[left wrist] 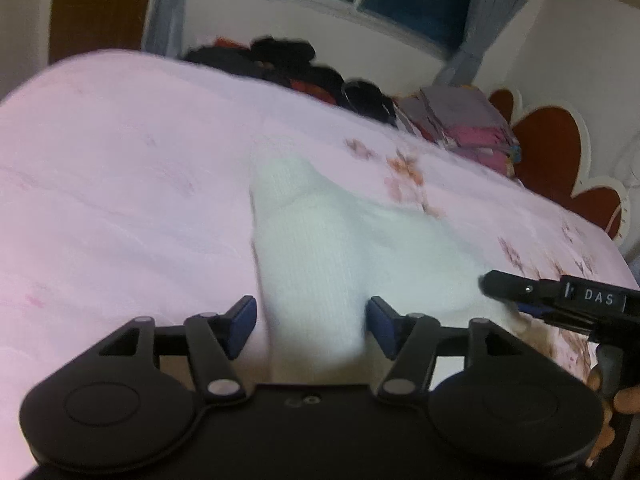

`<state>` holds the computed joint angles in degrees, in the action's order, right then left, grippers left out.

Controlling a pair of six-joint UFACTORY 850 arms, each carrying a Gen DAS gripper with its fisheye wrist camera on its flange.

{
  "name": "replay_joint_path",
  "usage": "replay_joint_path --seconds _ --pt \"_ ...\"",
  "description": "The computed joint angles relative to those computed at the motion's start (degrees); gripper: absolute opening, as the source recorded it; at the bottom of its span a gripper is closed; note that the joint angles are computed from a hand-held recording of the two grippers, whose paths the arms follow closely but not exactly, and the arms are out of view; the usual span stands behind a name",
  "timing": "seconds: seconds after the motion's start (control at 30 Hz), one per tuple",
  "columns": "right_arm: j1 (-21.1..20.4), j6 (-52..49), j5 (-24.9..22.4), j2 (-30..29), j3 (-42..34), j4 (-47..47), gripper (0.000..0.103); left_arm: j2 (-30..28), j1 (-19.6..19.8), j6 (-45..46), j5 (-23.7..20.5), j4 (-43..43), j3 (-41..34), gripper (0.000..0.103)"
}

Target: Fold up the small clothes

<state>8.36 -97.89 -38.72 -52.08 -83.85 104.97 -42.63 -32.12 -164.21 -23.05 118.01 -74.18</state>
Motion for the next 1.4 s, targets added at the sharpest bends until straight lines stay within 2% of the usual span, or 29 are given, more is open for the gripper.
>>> replay_joint_path --seconds 0.07,0.13,0.27,0.37,0.43,0.47,0.57,0.67,0.73,0.8,0.9,1.13,1.3,1.4 --pt "0.00 0.91 0.03 -0.18 -1.22 -0.47 0.036 1.03 -0.50 -0.43 -3.27 -0.30 1.07 0.057" --pt "0.48 5.78 0.79 -1.44 -4.20 -4.69 0.036 1.15 -0.51 -1.69 -4.63 0.82 0.54 0.055" --pt "2.02 10.61 4.69 -3.68 -8.31 -7.88 0.037 -1.29 -0.17 5.71 -3.34 -2.12 -4.72 0.054" --pt "2.49 14.16 5.09 -5.46 -11.07 -10.10 0.037 -4.31 0.49 12.80 -1.33 -7.99 -9.05 0.053" --pt "3.20 11.99 7.33 -5.97 -12.05 -10.00 0.037 -6.48 1.30 19.39 0.98 -16.02 -11.80 0.053" --pt "3.76 9.91 9.33 -6.24 -12.47 -9.62 0.037 -7.10 1.25 20.85 0.24 -18.18 -12.12 0.055" --pt "4.96 7.23 14.26 -8.06 -14.20 -12.03 0.037 -7.96 1.48 20.41 0.02 -18.68 -11.98 0.063" --pt "4.69 4.79 13.94 -8.77 -14.50 -9.66 0.038 -7.05 1.99 14.26 1.53 -16.40 -10.31 0.065" --pt "4.81 3.55 14.98 -8.19 -13.90 -8.79 0.038 -6.41 1.45 16.39 0.66 -18.84 -9.96 0.064" --pt "4.53 1.91 14.88 -6.88 -12.28 -6.27 0.038 -5.74 0.44 20.51 -1.20 -21.83 -9.65 0.061" --pt "3.64 -1.53 12.65 -3.58 -8.06 -1.97 0.038 -4.17 -0.50 21.26 -1.91 -22.81 -8.12 0.061" --pt "3.17 -22.15 8.80 8.10 8.65 11.28 0.037 0.14 -3.52 20.01 -3.41 -23.11 -2.59 0.060" --pt "4.11 -29.96 8.43 13.21 17.10 14.65 0.037 2.25 -6.34 18.24 -5.12 -22.53 0.91 0.060" --pt "4.89 -34.69 9.15 15.36 21.32 17.68 0.037 3.31 -7.82 15.85 -4.58 -21.06 3.45 0.060"
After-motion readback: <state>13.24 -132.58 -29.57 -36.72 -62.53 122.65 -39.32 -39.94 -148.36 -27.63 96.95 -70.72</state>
